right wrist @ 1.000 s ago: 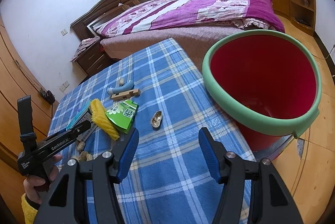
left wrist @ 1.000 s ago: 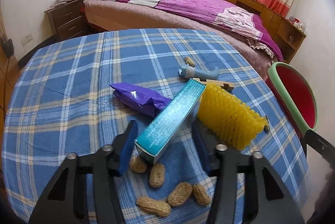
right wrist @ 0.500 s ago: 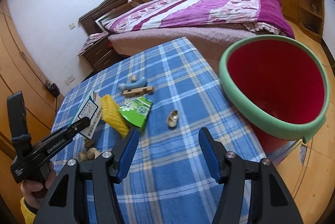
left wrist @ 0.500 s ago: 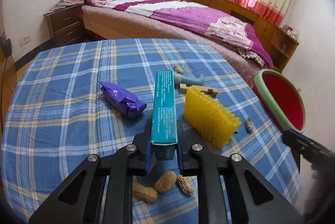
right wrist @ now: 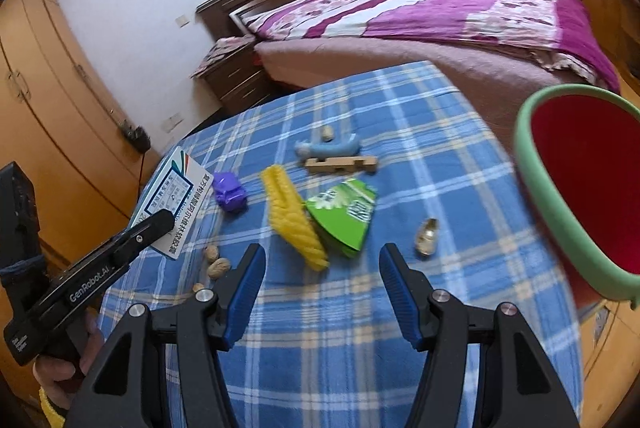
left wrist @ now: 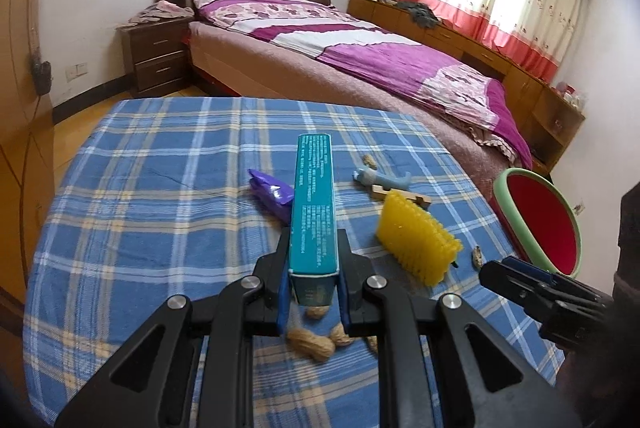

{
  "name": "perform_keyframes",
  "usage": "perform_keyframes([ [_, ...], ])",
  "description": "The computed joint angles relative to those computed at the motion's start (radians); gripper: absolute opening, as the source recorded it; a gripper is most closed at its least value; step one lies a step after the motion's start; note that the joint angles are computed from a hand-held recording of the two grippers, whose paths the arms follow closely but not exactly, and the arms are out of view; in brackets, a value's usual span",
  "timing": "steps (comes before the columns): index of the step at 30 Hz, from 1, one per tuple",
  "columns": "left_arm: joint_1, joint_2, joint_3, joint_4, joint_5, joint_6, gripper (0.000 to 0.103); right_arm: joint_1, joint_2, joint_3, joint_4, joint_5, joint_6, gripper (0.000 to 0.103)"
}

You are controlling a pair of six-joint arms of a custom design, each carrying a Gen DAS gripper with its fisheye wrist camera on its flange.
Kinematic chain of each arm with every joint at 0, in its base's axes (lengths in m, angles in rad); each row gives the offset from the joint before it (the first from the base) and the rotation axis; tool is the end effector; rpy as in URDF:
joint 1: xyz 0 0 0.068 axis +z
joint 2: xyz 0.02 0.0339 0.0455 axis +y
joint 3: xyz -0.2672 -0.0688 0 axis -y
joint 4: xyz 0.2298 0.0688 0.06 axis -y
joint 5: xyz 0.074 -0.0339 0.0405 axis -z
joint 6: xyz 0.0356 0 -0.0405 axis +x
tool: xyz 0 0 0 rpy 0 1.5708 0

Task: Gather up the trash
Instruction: 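Grasp the yellow bristle brush with the right tool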

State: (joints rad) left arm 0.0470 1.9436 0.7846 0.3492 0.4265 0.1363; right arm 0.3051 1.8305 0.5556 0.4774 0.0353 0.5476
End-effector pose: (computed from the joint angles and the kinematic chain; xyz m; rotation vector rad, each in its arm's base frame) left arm 0.3380 0.0012 0.0987 0.3040 2.3066 -0.4150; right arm 0.2766 0.0858 0.0910 0.3072 2.3790 0.3653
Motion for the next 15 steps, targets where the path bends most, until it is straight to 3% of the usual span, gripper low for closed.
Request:
perform_keyframes([
  [10,0.033,0.041,0.011,0.01,-0.007,-0.01,0.018,0.045,0.106,0.15,-0.05,0.016,-0.075,0.052],
  [13,0.034,0.044,0.011,0.012,-0.009,-0.011,0.018,0.042,0.143,0.192,-0.06,0.029,-0.098,0.042],
  [15,0.036,0.048,0.012,0.013,-0.009,-0.011,0.018,0.04,0.16,0.208,-0.063,0.036,-0.105,0.027],
])
